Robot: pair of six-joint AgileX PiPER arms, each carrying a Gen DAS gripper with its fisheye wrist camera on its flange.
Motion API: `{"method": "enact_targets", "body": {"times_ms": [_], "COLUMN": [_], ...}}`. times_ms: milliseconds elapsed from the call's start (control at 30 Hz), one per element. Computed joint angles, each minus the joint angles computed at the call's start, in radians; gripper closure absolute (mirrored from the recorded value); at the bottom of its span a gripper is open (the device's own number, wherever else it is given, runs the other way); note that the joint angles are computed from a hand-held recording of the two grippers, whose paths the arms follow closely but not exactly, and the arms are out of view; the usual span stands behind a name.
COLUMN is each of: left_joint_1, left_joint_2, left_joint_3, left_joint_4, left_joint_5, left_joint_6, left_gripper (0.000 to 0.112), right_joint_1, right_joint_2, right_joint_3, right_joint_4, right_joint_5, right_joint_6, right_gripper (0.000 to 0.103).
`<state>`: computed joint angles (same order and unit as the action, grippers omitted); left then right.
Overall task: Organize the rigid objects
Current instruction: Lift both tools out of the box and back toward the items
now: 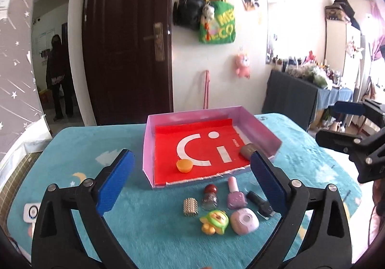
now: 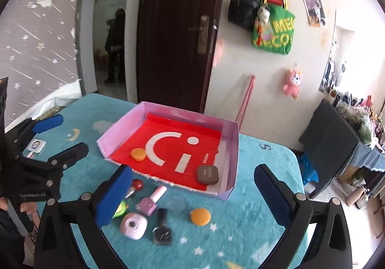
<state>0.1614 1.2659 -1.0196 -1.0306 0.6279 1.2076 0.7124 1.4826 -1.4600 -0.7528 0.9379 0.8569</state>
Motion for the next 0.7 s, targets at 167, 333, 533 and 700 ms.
{"method": "enact_targets", "body": {"times_ms": [167, 333, 533, 700], "left_joint_1": [0.108, 0.144, 0.156, 0.213], "left_joint_2": [-0.121, -0.197, -0.233, -0.201], "left_joint_3": [0.163, 0.314, 0.474, 0.540], "left_joint_4": [-0.167, -0.274, -0.454, -0.515], "left_joint_5": [0.084, 0.056, 0.008, 0.047], "left_joint_6": [0.176, 0.306, 0.542, 0.638], "left_gripper": [0.009, 0.009, 0.009, 0.009], "right_joint_1": [0.163, 0.277, 0.423, 0.462], "right_joint_2": [-0.107, -0.165, -0.161, -0.162], "right_joint_3": [0.175, 0.351, 0.533, 0.667], "right_joint_4": [-0.194, -0.313, -0.463, -0.529], "right_joint_5": [0.048, 0.077, 0.185, 0.155], "right_joint_6": [0.251, 0.521, 0.829, 1.072], "right_gripper": [0.000, 0.000, 0.000, 0.000]}}
